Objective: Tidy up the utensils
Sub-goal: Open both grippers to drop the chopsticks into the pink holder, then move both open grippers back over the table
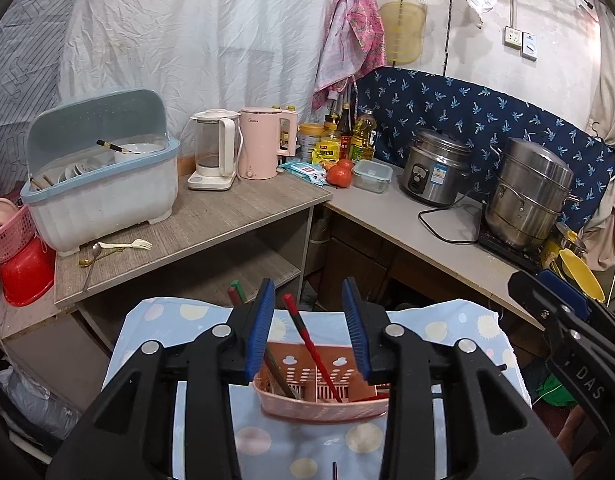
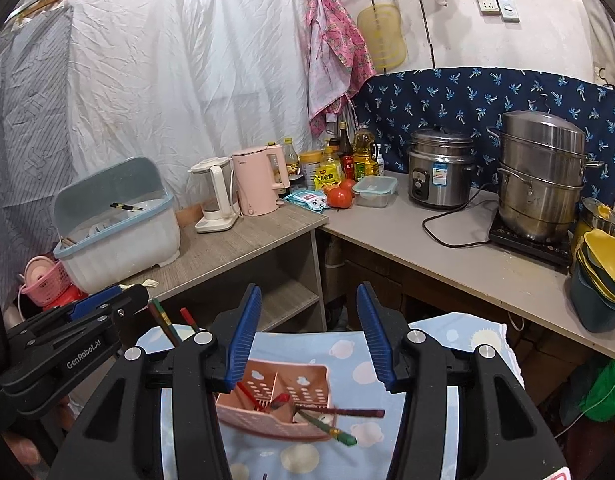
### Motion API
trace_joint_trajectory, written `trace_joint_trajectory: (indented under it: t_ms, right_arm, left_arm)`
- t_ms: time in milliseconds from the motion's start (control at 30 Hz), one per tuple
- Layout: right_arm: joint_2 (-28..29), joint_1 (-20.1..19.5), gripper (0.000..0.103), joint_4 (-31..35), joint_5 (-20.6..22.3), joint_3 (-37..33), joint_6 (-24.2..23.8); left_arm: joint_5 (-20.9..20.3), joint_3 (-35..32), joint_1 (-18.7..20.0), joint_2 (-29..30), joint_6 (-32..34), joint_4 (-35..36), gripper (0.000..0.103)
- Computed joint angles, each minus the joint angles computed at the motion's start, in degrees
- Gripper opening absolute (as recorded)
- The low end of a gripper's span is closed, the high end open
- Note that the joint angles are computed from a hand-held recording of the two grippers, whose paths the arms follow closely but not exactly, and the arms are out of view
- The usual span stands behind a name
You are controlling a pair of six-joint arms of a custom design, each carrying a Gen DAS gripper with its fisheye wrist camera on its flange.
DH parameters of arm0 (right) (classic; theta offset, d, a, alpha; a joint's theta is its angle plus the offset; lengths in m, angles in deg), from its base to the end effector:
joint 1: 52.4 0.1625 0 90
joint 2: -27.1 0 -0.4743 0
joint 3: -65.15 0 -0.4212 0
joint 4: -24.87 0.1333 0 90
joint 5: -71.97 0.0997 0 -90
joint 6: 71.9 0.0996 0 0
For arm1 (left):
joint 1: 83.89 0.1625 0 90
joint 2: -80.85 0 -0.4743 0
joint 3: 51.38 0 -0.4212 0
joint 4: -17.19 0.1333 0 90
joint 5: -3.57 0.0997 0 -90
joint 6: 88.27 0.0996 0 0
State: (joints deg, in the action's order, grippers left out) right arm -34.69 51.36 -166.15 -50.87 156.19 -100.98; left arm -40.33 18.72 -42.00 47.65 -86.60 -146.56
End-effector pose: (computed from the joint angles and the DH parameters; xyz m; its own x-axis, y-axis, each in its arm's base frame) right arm 0.2441 -0.6634 0.4432 -0.7841 0.1149 0.6099 -0.5212 0.4116 -0.7476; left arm -0.4995 -0.7235 0.1738 -0.7670 0.2431 -0.5938 0.6183 0.5274 -0.5827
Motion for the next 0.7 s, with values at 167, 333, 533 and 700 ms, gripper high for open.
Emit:
trace_joint_trajectory:
  t_ms: [167,333,533,700]
  right_arm:
    - [-2.4,0.5,0.049,-1.1,-0.4,4.4,0.6]
    - [-4.3,0.7,0.049,-2.3,-1.5,9.1,1.5]
    - [-6.4,0.7,0.049,-4.2,-3.4,15.4,3.0]
    - [-8.7,-0.5,0.049,-3.7,-4.5,21.2,6.1]
  left_arm:
    - [0.9,4.4,-0.5,-2.6,-1.9,-0.6,0.033]
    - [1.8,9.6,-1.0,-5.3,-4.7,-0.6,0.033]
    - [3.0,16.1,-1.7,-8.1,-7.4,-0.9,0.033]
    - [3.1,22.3,-2.2,-10.5,-12.1,0.4,0.033]
